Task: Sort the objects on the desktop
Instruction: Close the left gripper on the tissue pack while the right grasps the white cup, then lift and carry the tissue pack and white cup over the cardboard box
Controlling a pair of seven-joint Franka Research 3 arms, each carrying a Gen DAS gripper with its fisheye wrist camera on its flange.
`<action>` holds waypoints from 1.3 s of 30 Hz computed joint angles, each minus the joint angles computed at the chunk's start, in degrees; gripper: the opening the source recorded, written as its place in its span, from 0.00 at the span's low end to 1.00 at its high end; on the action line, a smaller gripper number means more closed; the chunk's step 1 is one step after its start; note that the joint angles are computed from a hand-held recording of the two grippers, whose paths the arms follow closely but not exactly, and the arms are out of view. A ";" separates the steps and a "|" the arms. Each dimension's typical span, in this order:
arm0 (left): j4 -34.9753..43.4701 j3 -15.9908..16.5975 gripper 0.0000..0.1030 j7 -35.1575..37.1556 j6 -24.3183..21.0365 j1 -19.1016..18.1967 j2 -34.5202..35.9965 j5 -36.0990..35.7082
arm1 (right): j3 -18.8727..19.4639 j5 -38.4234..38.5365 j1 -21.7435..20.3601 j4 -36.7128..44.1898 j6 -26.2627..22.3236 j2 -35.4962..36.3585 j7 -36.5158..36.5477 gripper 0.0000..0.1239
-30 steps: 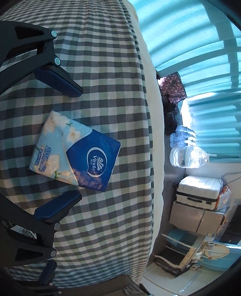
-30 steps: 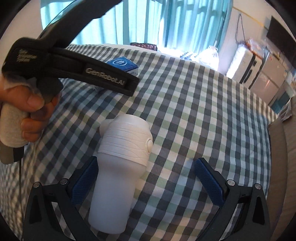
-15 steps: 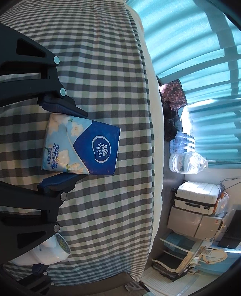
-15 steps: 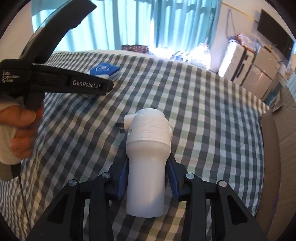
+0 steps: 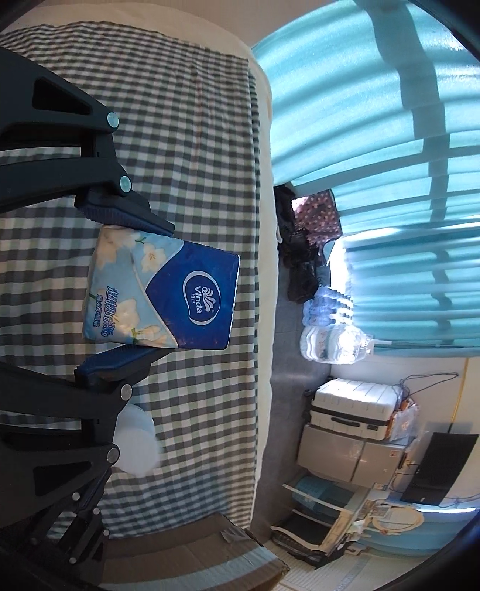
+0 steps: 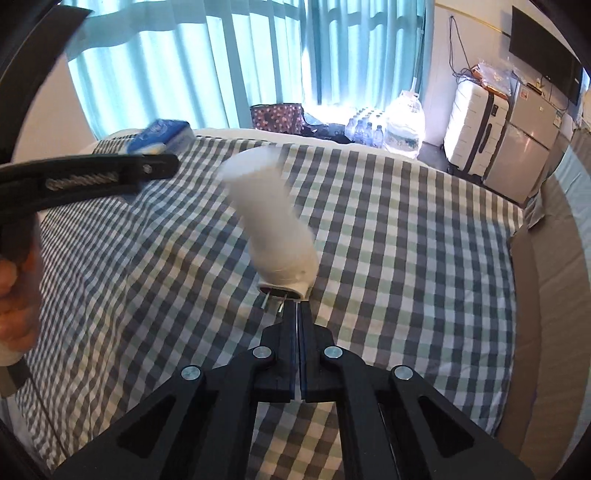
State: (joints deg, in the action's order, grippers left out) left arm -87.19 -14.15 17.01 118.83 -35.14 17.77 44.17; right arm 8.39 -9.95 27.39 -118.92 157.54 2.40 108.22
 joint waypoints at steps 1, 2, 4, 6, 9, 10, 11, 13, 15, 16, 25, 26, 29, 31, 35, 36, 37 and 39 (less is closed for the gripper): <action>-1.09 -0.10 0.55 -0.80 -0.14 -0.05 -1.14 -0.30 | -0.08 -0.28 -0.02 -0.35 -0.13 -0.33 0.41 0.00; -2.51 -0.25 0.55 -2.09 -0.06 0.04 -2.49 -0.60 | -0.15 -0.19 -0.15 -0.44 -0.24 -0.47 0.75 0.00; -5.92 -0.78 0.55 -4.97 0.62 0.46 -5.48 -0.94 | -0.13 1.54 -0.52 -0.87 0.69 -0.92 -0.10 0.00; -8.90 -1.68 0.55 -7.13 -0.15 0.74 -8.27 -0.63 | -0.21 0.53 -0.79 -1.07 1.79 -1.31 0.59 0.12; -11.93 -2.99 0.55 -9.56 -1.24 1.33 -11.28 0.70 | -0.41 -1.32 -1.34 -2.44 6.68 -1.81 2.57 0.75; -13.05 -3.39 0.55 -10.42 -1.31 1.63 -12.41 0.98 | -0.29 -0.54 -1.47 -3.30 9.38 -2.06 1.67 0.76; -14.17 -3.75 0.55 -11.47 -1.00 2.02 -13.51 1.29 | -0.05 0.88 -1.47 -3.83 10.76 -2.27 0.14 0.76; -16.39 -4.31 0.55 -13.56 0.63 3.04 -15.46 1.69 | 0.64 5.88 -1.13 -3.10 10.19 -1.63 -4.18 0.76; -18.40 -4.78 0.55 -14.84 2.66 4.09 -16.95 2.04 | 1.61 15.30 -0.68 -2.97 10.86 -0.78 -12.46 0.76; -18.79 -5.03 0.55 -14.83 3.29 4.54 -17.11 2.23 | 1.99 18.75 -0.51 -2.44 10.89 0.02 -15.81 0.76; -22.63 -5.40 0.55 -15.20 8.11 7.33 -18.91 2.41 | 5.58 30.76 -2.57 7.57 3.08 9.66 -32.50 0.76; -23.00 -5.42 0.55 -15.73 8.63 7.63 -19.15 2.33 | 6.21 34.30 -3.13 9.26 0.65 10.70 -34.84 0.76; -24.26 -5.39 0.55 -17.01 10.42 8.51 -19.98 1.66 | 5.17 36.32 -1.20 10.51 1.94 12.14 -34.89 0.76; -25.11 -5.43 0.55 -17.33 11.98 9.01 -20.65 0.92 | 4.52 35.97 -0.09 11.67 1.64 12.75 -33.98 0.76; -25.96 -6.02 0.55 -16.99 13.01 9.59 -21.87 0.85 | 1.56 31.02 3.16 16.80 -1.07 15.70 -25.82 0.78; -25.87 -6.24 0.55 -16.98 12.79 9.65 -22.00 1.14 | 0.36 28.24 4.33 18.48 -2.67 16.60 -22.73 0.78; -25.82 -6.42 0.55 -17.07 12.53 9.70 -22.14 1.46 | -1.34 24.50 5.72 21.48 -4.89 18.28 -18.90 0.78; -25.57 -6.73 0.55 -17.42 11.79 9.78 -22.33 2.16 | -4.51 15.50 9.38 24.70 -7.54 20.05 -11.80 0.77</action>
